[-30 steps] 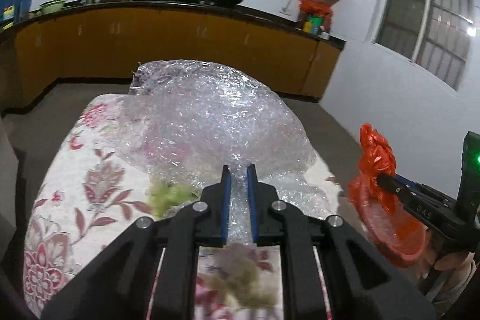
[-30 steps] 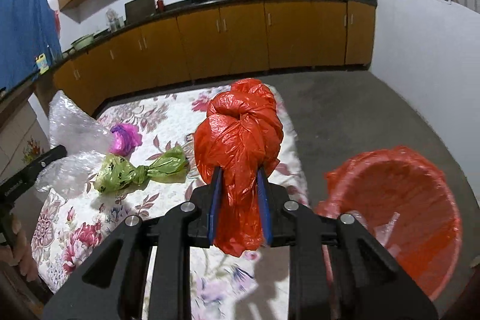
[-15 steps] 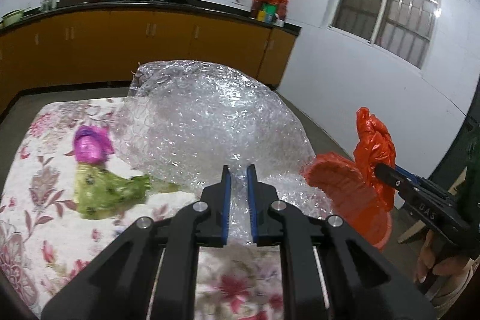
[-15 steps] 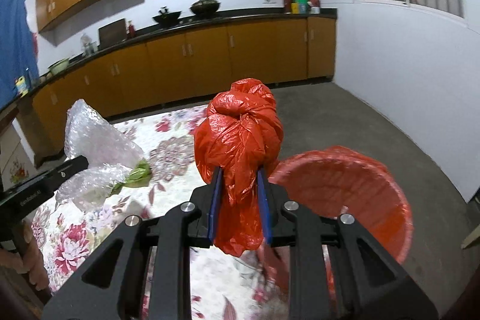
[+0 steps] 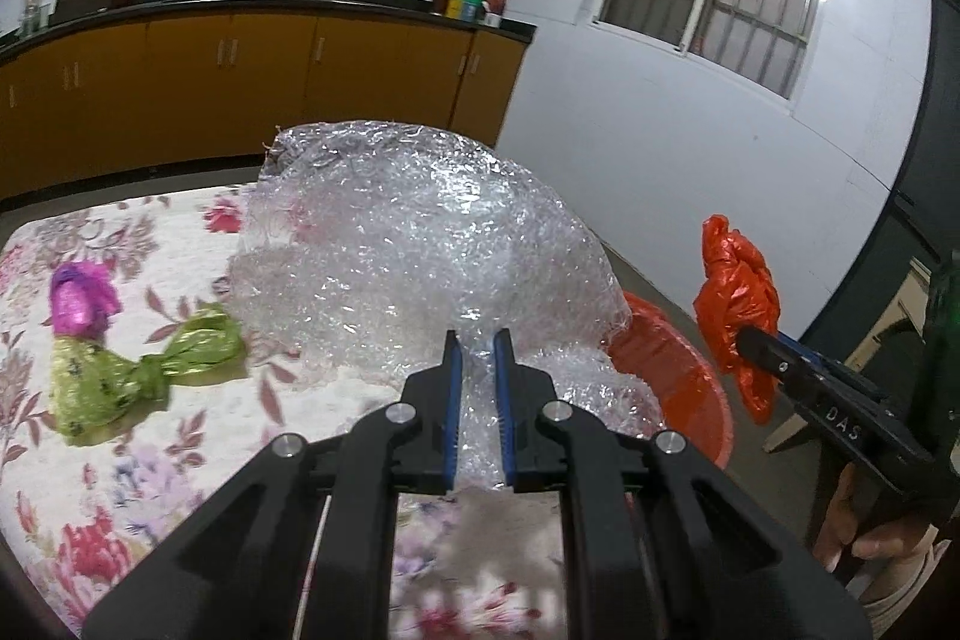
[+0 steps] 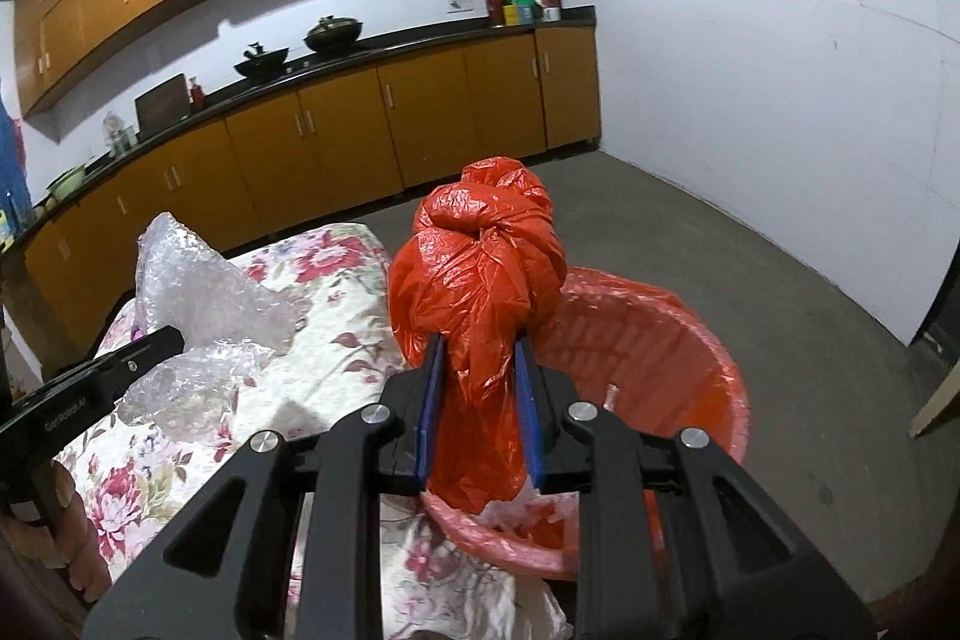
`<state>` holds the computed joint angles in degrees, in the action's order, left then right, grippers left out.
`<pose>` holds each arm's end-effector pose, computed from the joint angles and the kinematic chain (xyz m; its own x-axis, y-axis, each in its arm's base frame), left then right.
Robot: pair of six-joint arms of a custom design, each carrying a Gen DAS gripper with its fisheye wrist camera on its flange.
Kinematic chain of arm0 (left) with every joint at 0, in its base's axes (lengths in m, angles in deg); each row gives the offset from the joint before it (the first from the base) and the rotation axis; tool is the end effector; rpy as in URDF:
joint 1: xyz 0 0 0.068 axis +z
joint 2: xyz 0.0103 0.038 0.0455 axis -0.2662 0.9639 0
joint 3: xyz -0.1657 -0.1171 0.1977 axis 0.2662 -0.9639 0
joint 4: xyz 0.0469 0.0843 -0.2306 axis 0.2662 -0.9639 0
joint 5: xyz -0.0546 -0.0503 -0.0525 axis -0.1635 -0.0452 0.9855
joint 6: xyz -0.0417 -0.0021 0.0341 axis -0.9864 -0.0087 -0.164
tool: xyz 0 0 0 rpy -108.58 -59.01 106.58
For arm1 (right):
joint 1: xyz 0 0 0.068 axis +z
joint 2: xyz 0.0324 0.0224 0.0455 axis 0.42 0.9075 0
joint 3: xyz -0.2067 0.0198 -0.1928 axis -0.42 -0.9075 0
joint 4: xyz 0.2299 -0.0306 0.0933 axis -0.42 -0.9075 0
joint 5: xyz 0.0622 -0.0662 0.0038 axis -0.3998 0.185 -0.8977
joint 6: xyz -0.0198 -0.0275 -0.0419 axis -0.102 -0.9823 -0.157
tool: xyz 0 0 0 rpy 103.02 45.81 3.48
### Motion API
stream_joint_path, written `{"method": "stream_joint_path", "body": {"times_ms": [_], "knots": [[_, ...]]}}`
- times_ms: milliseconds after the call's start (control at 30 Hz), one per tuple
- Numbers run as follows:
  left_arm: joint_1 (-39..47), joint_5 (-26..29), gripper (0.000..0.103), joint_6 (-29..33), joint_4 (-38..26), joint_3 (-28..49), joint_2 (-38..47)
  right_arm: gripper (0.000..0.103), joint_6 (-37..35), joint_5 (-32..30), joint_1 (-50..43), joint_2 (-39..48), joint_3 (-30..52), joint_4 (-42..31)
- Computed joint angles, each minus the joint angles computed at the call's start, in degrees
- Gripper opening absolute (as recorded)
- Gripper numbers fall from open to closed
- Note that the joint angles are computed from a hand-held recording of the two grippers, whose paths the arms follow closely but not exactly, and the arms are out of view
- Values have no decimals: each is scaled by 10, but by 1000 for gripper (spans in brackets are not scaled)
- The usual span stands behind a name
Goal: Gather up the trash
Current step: 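Carry the bubble wrap and red bag to the wastebasket and open both tools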
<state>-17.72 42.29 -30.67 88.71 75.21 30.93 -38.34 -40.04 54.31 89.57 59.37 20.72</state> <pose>0.2505 -0.0265 0.1995 -0.5940 0.0467 -0.8031 0.4189 0.8702 -0.2592 0.1388 0.0585 0.2160 -0.4829 0.2250 -0.8463 0.1768 0.9716 0.1574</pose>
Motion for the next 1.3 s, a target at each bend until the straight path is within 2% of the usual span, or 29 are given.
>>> {"method": "stream_joint_path", "body": {"times_ms": [300,667,1000,1100,1300], "knots": [[-84,-25,12,-23,30,9,43,23,-9,-24,-58,-32,-16,-6],[-160,-42,12,-36,56,50,121,23,-43,-104,-179,-69,-39,4],[-204,-47,13,-55,73,96,197,24,-61,-154,-244,-47,-42,44],[-211,-51,18,-61,81,106,222,25,-71,-169,-265,-29,-42,66],[-209,-60,32,-53,83,113,258,43,-74,-175,-277,-6,-53,97]]}}
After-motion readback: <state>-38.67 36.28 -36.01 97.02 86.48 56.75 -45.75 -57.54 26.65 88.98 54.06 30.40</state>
